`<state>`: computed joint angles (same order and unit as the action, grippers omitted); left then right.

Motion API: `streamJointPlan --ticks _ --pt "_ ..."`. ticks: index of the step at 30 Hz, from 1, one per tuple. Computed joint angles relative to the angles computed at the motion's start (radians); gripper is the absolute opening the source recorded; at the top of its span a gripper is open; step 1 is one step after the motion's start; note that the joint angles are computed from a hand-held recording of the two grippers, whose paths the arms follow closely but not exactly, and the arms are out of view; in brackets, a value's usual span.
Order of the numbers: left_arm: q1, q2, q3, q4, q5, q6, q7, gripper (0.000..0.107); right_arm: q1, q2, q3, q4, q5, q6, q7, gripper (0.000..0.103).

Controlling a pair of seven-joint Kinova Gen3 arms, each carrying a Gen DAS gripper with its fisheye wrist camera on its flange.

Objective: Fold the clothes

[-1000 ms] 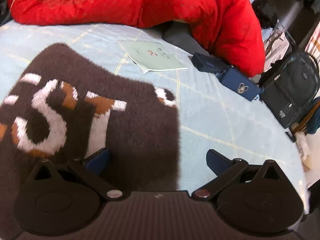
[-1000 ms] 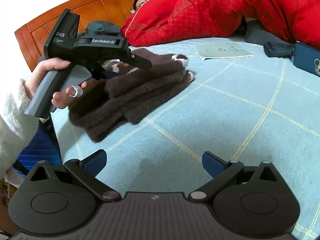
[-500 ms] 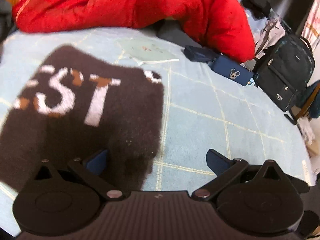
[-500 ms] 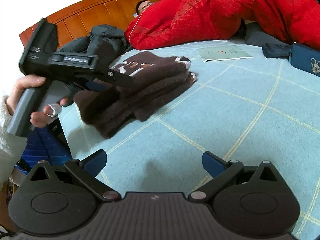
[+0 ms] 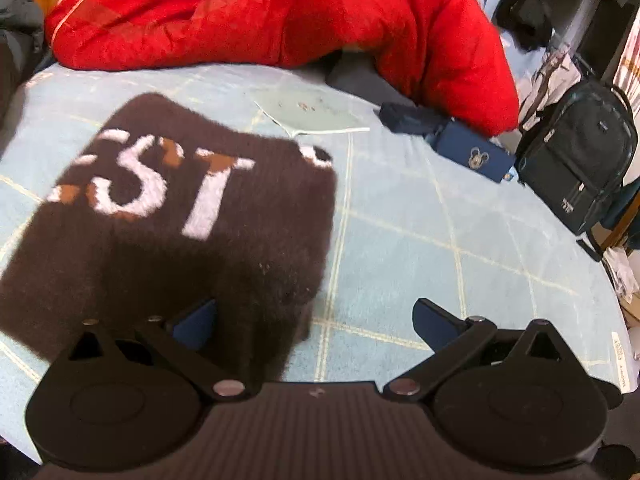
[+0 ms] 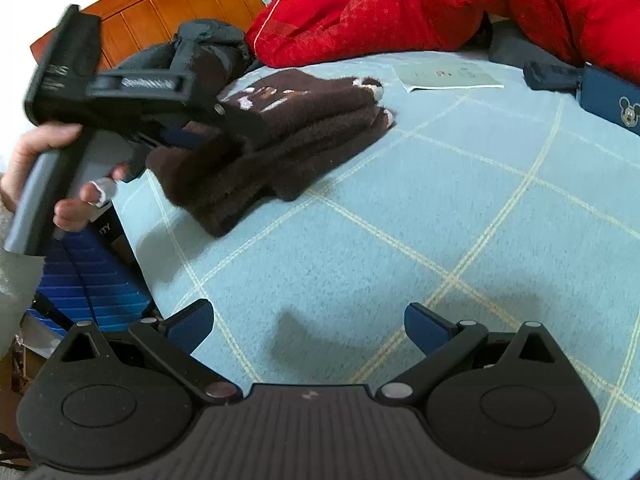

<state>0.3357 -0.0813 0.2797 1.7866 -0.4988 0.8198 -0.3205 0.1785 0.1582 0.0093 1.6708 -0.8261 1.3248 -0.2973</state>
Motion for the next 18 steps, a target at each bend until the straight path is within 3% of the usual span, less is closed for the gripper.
streamJointPlan --ticks 8,14,18 --pt "0.002 -0.013 0.014 0.046 0.012 -0.012 0.072 0.102 0.005 -0.006 0.006 0.002 -0.003 0.006 -0.005 0.103" --pt "0.046 -0.019 0.096 0.022 -0.131 0.087 0.155 0.102 0.000 -0.007 0.007 0.002 0.014 -0.001 -0.023 0.103" --pt "0.072 0.010 0.101 -0.010 -0.238 0.125 0.205 0.102 -0.005 -0.008 0.004 0.006 0.019 -0.002 -0.030 0.103"
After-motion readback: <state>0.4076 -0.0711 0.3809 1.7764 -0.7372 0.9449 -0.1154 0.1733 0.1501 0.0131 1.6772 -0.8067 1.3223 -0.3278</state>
